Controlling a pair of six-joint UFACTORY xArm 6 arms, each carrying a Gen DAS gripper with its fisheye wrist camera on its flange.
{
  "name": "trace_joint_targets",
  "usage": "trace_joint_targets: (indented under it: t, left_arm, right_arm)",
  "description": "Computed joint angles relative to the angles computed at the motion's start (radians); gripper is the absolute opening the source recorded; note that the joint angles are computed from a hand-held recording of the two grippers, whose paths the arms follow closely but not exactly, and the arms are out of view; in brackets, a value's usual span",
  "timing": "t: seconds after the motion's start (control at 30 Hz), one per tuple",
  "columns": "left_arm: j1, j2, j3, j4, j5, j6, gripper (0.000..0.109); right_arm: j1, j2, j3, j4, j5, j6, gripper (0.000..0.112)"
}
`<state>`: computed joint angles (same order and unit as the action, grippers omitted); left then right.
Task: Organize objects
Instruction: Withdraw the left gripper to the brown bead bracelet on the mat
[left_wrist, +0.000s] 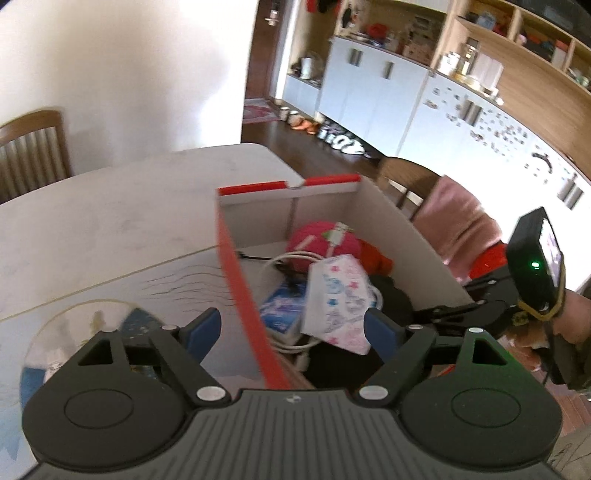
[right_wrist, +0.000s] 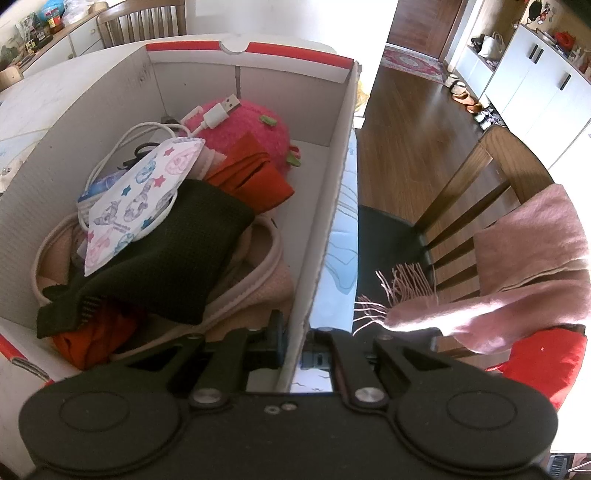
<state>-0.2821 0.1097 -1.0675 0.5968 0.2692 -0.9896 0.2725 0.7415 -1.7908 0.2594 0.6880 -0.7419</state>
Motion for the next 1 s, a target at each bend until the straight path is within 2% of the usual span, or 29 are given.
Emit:
trace_joint_targets:
  t: [0.2,0.27,0.33,0.53,0.63,0.77,0.87,1.0]
  left_arm:
    - [0.045,-0.062,0.079,0.103,0.026,-0.144,0.094]
    - [0.057,-0.077,0.097,0.139,0.048,-0.190,0.103]
    - [0.071,-0.094,0.118,0.205,0.068,-0.254,0.103]
    - [0.125,-0.122,0.190,0.276,0.094,-0.344,0.103]
    - [0.149,-0.111,0.208,0.291,0.090,-0.360,0.103]
    - [0.182,-0.073,0.217,0.258,0.032,-0.343,0.103]
    - [0.173,-0.028,0.180,0.313,0.080,-0.359,0.103]
    - [0.178,0.037,0.134,0.278,0.079,-0.309,0.103]
  right_arm:
    - [0.001,-0.009,0.006,0.000,0.002,0.002,0.006]
    - [0.002,-0.013,0.010,-0.002,0.004,0.005,0.006]
    - [0.001,-0.014,0.008,-0.002,0.007,0.006,0.006]
    - [0.000,-0.014,0.008,-0.005,0.008,0.008,0.006]
    - [-0.001,-0.013,0.009,-0.007,0.006,0.008,0.006]
    - [-0.001,-0.012,0.007,-0.010,0.008,0.012,0.006]
    - [0.000,-0.012,0.006,-0.014,0.009,0.016,0.006]
    - [0.000,-0.013,0.008,-0.017,0.008,0.019,0.006]
